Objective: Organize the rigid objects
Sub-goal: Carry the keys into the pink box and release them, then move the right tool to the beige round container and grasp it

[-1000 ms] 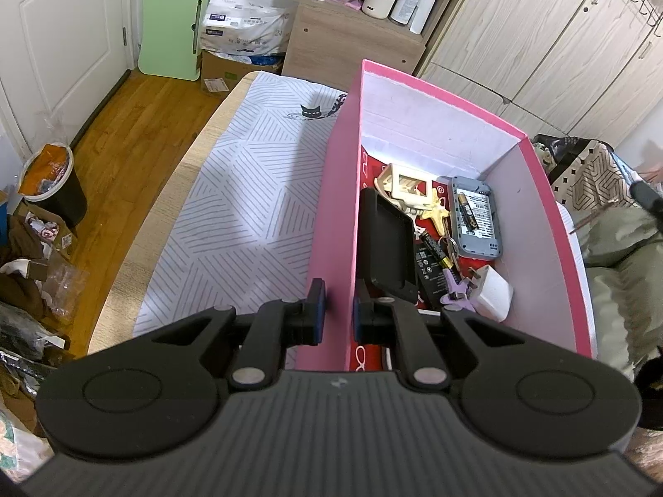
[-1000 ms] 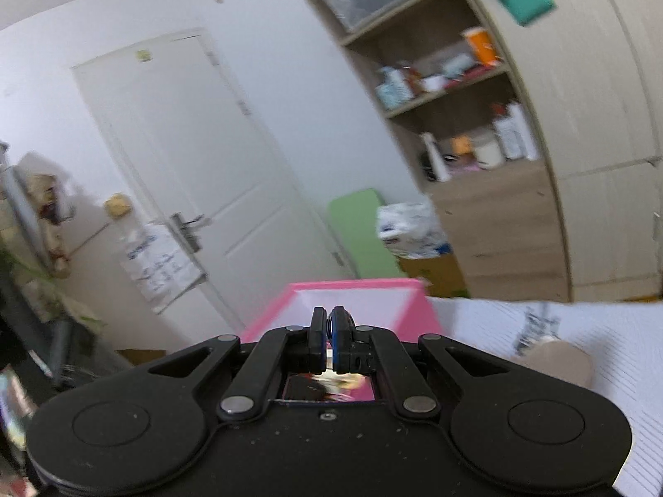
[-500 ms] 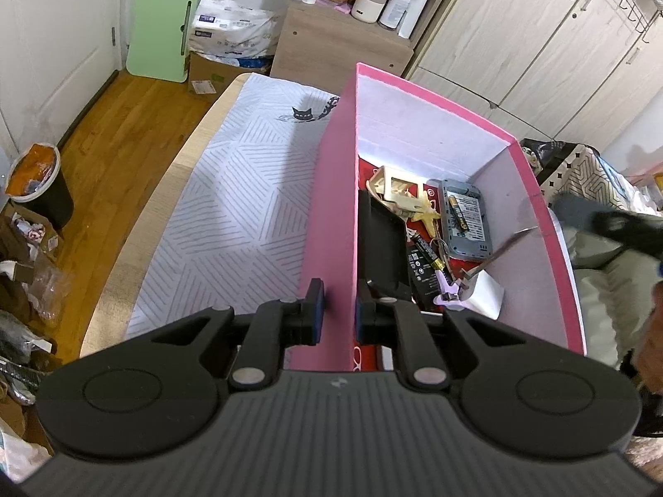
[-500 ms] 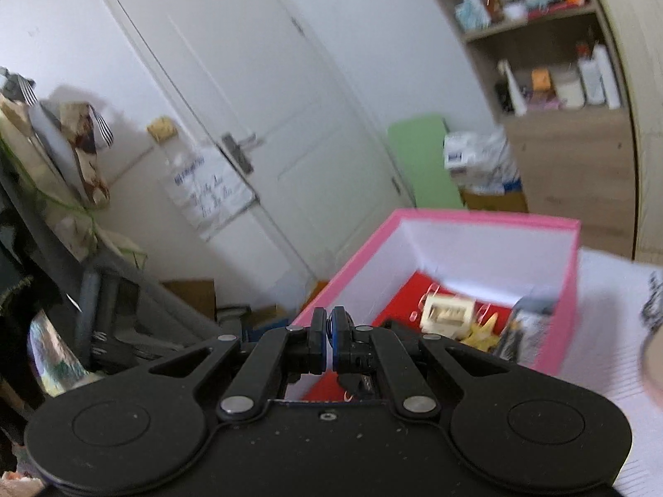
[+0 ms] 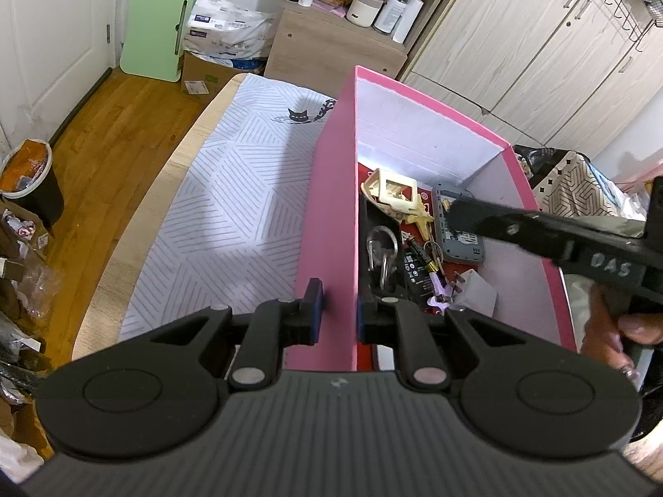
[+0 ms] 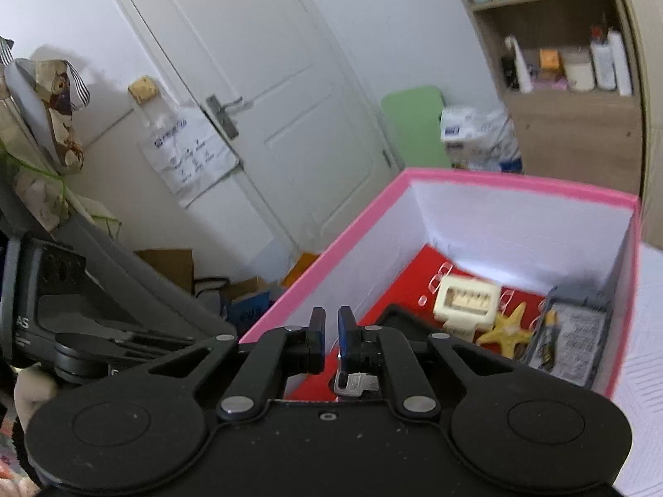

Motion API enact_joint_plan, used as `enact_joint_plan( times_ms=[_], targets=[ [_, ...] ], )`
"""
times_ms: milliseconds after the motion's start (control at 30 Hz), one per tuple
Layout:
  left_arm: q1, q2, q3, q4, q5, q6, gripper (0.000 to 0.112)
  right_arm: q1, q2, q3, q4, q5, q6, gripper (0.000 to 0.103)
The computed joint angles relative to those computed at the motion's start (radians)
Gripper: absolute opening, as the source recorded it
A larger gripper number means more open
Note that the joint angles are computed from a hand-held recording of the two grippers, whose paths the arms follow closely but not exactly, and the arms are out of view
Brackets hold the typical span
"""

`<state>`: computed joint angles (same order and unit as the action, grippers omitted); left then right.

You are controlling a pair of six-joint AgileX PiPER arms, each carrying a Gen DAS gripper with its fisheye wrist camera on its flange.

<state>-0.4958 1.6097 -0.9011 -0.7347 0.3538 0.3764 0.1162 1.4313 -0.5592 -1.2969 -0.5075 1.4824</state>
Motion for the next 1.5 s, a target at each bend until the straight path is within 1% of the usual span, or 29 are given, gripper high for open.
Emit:
enact_joint_plan(
  times_ms=[167,267,367,400,500,600,700,733,867,967,1000,1067,1133,1200,1300,1333,1367,1400,1433,1500],
  targets=[
    [0.01,0.001,0.004,-0.039,0.006,0.041,0.014,-0.105,-0.101,0.057,-0.069,-0.052,0.056,0.012],
    [0.011,0.0,0.005,-0.038,0.007,0.042,0.014,-0.195,-0.187,0.095,-0.155,-0.068,0.118,0.013],
    [0.01,0.001,0.005,-0.036,0.005,0.043,0.014,-0.323,-0.274,0.131,-0.27,-0.108,0.188,0.015],
    [0.01,0.0,0.005,-0.037,0.005,0.044,0.014,-0.378,-0.295,0.143,-0.3,-0.131,0.196,0.017],
    [0.01,0.001,0.005,-0.045,0.004,0.05,0.014,-0.535,-0.346,0.18,-0.371,-0.186,0.197,0.021],
    [0.006,0.001,0.001,-0.019,0.004,0.021,0.014,-0.695,-0.355,0.211,-0.406,-0.233,0.155,0.023],
    [-0.002,0.003,-0.008,0.015,0.006,-0.018,0.014,-0.867,-0.303,0.23,-0.408,-0.304,0.078,0.025],
    [-0.004,0.003,-0.01,0.026,0.006,-0.03,0.014,-0.904,-0.285,0.237,-0.4,-0.305,0.053,0.025],
    [-0.013,0.003,-0.016,0.062,0.007,-0.068,0.014,-0.936,-0.235,0.283,-0.287,-0.213,-0.103,0.03],
    [-0.013,0.004,-0.02,0.084,0.012,-0.09,0.014,-0.911,-0.168,0.305,-0.151,-0.162,-0.265,0.039],
    [-0.017,0.005,-0.023,0.097,0.012,-0.103,0.014,-0.899,-0.138,0.312,-0.088,-0.153,-0.341,0.04],
    [-0.021,0.005,-0.025,0.111,0.011,-0.119,0.014,-0.883,-0.088,0.324,-0.001,-0.171,-0.492,0.04],
    [-0.019,0.003,-0.024,0.107,0.014,-0.115,0.014,-0.865,-0.054,0.336,0.064,-0.183,-0.631,0.047],
    [-0.017,0.003,-0.025,0.102,0.015,-0.108,0.014,-0.839,-0.021,0.348,0.154,-0.191,-0.772,0.071],
    [-0.013,0.003,-0.024,0.09,0.018,-0.093,0.014,-0.829,0.036,0.352,0.261,-0.221,-0.941,0.078],
    [-0.012,0.003,-0.023,0.086,0.019,-0.087,0.014,-0.822,0.049,0.347,0.289,-0.217,-0.977,0.083],
    [-0.011,0.003,-0.024,0.085,0.02,-0.086,0.014,-0.821,0.07,0.344,0.324,-0.221,-1.028,0.094],
    [-0.012,0.004,-0.025,0.086,0.022,-0.087,0.014,-0.803,0.099,0.34,0.393,-0.228,-1.111,0.096],
    [-0.012,0.003,-0.025,0.087,0.022,-0.088,0.014,-0.788,0.12,0.341,0.456,-0.238,-1.19,0.096],
    [-0.009,0.002,-0.026,0.084,0.026,-0.084,0.014,-0.77,0.164,0.331,0.523,-0.266,-1.315,0.096]
  ],
)
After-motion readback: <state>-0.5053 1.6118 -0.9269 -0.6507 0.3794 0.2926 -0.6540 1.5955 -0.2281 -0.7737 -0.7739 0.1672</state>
